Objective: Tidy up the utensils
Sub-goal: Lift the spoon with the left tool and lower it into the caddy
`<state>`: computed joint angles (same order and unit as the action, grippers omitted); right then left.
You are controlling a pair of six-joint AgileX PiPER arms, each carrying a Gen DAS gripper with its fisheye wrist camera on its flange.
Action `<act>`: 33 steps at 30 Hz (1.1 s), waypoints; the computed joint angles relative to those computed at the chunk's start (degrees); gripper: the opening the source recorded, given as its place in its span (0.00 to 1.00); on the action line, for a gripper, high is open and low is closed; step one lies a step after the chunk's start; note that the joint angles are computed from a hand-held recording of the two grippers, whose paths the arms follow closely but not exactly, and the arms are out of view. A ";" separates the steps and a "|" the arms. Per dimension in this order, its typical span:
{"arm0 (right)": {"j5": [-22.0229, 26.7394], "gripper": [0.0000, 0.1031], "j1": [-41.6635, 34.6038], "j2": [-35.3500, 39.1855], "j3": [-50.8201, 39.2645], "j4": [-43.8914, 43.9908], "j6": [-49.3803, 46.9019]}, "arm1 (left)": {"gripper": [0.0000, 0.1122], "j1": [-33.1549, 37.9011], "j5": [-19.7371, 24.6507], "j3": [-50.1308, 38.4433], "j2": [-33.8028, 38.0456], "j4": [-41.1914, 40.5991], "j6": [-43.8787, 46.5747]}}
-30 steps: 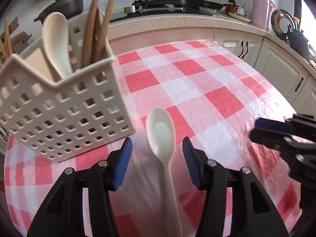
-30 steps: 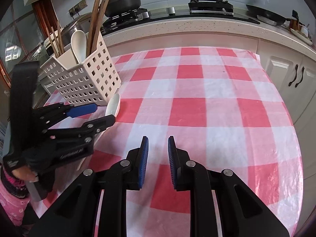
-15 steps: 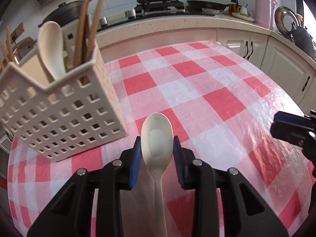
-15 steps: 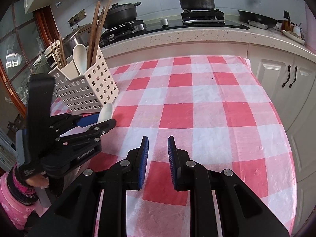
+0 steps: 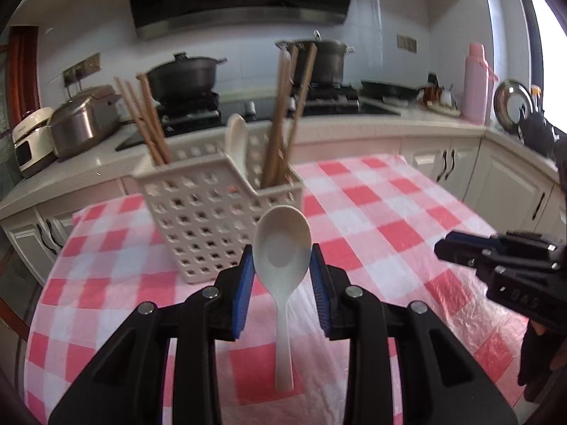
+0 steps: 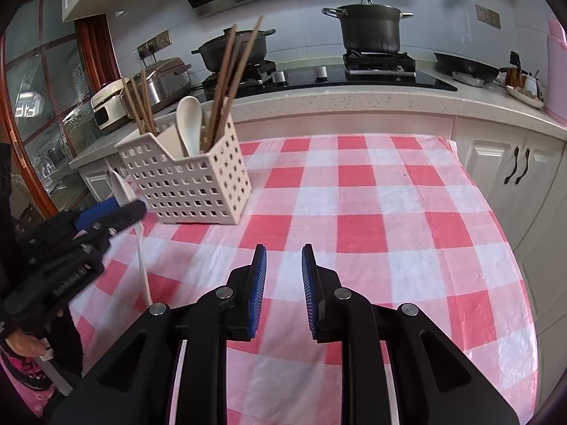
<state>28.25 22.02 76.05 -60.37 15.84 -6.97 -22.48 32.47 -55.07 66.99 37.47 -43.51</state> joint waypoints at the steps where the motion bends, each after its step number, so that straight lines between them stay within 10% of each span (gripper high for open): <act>1: -0.11 0.19 1.18 -0.06 -0.40 -1.73 2.18 | 0.27 1.42 -0.55 0.04 -1.57 -1.49 1.84; 17: 0.20 0.19 13.91 4.22 -8.42 -21.87 26.84 | 0.27 27.43 -2.35 -20.89 3.92 -49.57 50.81; 33: -0.48 0.19 11.91 10.24 -11.00 -14.62 19.94 | 0.27 28.66 -3.68 -34.30 16.92 -45.74 46.54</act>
<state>27.77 33.92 86.29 -71.37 1.21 12.97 6.18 28.78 -89.37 83.91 -8.27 3.03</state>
